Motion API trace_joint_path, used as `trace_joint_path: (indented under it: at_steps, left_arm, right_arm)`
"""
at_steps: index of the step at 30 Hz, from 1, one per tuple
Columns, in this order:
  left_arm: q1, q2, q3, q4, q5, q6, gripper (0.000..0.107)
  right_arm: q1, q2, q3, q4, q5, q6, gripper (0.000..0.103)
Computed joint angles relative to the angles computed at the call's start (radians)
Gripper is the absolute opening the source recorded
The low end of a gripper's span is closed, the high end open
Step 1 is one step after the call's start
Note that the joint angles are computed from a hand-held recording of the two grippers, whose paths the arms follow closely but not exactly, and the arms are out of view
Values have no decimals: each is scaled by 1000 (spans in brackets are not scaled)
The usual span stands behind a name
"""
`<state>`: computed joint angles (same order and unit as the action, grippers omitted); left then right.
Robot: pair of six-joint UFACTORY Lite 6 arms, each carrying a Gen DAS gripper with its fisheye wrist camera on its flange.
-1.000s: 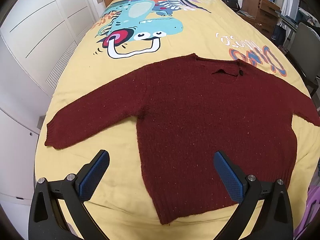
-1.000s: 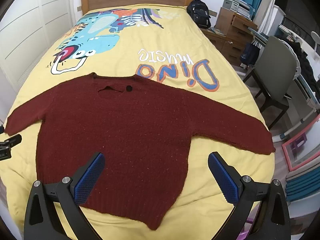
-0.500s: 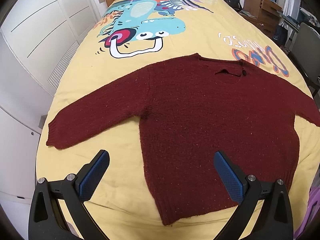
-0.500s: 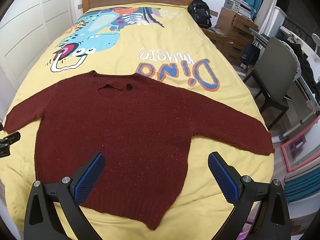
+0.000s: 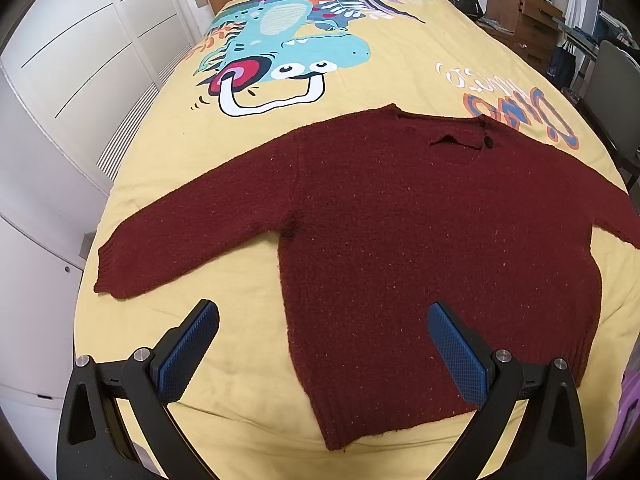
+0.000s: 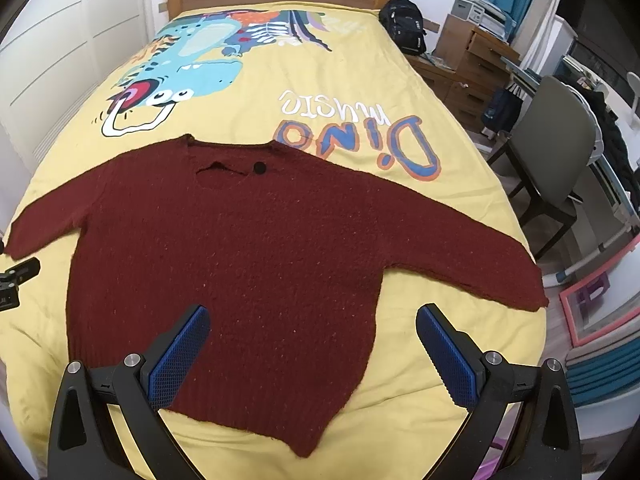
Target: Fold small clothes
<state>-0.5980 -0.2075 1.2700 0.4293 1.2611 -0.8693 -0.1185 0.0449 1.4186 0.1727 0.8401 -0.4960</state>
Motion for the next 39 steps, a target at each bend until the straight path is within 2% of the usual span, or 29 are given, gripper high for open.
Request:
trace_joint_path:
  at_steps: [39]
  left_arm:
    - [0, -12, -3, -1, 13, 7, 102]
  right_arm:
    - [1, -22, -30, -25, -3, -6, 103]
